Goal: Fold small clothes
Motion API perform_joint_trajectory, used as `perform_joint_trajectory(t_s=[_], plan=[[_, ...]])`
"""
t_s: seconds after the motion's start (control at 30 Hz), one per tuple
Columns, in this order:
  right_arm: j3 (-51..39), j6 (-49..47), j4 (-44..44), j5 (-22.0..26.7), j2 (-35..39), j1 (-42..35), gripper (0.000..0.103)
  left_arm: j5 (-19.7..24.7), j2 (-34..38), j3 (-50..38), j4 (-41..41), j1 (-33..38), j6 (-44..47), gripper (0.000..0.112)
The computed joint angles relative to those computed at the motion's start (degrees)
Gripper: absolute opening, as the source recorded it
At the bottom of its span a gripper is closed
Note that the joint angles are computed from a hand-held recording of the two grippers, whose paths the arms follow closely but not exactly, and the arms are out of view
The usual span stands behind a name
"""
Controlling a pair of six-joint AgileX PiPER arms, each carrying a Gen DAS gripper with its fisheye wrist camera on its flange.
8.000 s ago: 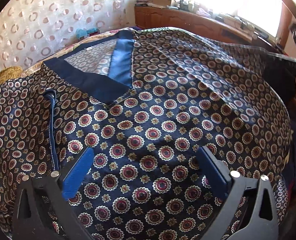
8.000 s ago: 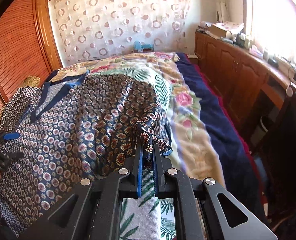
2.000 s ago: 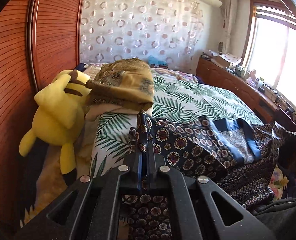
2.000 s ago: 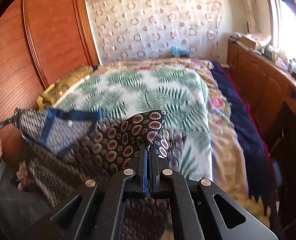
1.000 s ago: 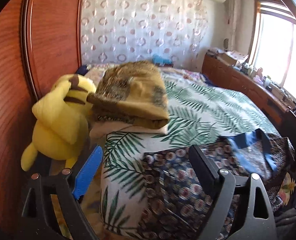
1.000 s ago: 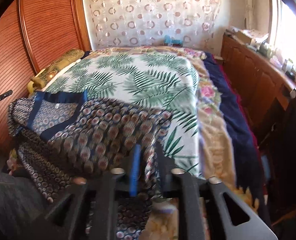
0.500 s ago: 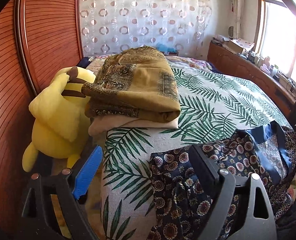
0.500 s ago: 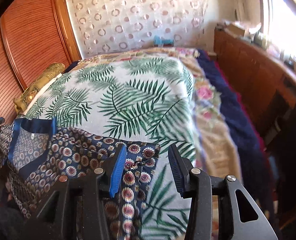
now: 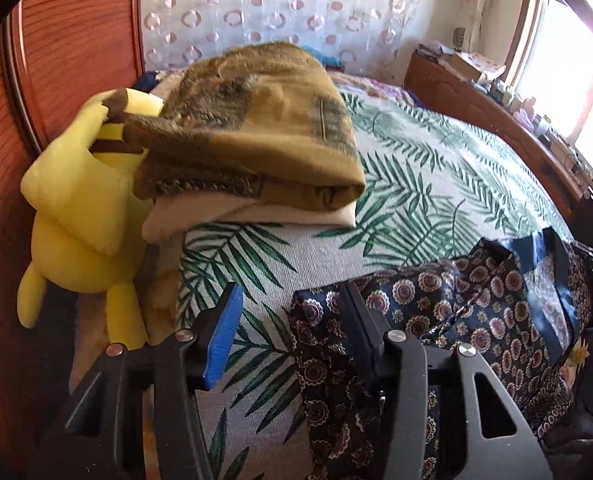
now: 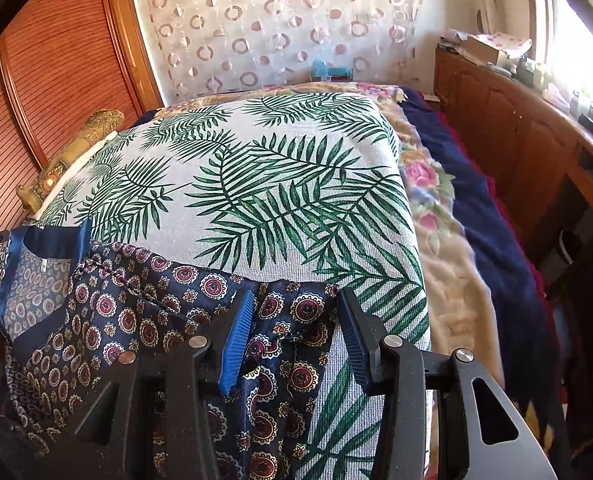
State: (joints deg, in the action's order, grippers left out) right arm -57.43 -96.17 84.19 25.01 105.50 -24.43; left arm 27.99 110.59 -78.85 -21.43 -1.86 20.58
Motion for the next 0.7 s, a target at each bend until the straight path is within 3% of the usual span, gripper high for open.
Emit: perform_joint_trajectory(t_s=[0.23, 0.3, 0.37, 0.47, 0.57, 0.7], plan=[[0.66, -1.03, 0.60, 1.21, -0.13, -0.98, 0.046, -0.67, 0.33, 1.37, 0.93, -0.83, -0.58, 0.051], [0.14, 0.79, -1.68, 0.73, -0.19, -0.68, 0.045, -0.45, 0.22, 1.48, -0.93, -0.57, 0.72, 0.043], [-0.81, 4.07, -5.27, 0.42, -0.16, -0.27, 0.045, 1.27, 0.57, 0.69, -3.38, -0.31, 3.54, 0.026], [-2.65, 10.03, -12.02, 0.61, -0.03, 0.16, 0.032, 3.33, 0.88, -0.26, -4.58, -0.60, 5.77, 0.010], [-4.37, 13.78, -16.42, 3.70, 0.46, -0.34, 0.015, 2.29, 0.00, 0.01, -2.47, -1.03, 3.41, 0.003], [-1.21, 8.37, -10.33, 3.48, -1.82, -0.83, 0.009, -0.69, -6.15, 4.65, -4.78, -1.57, 5.86, 0.003]])
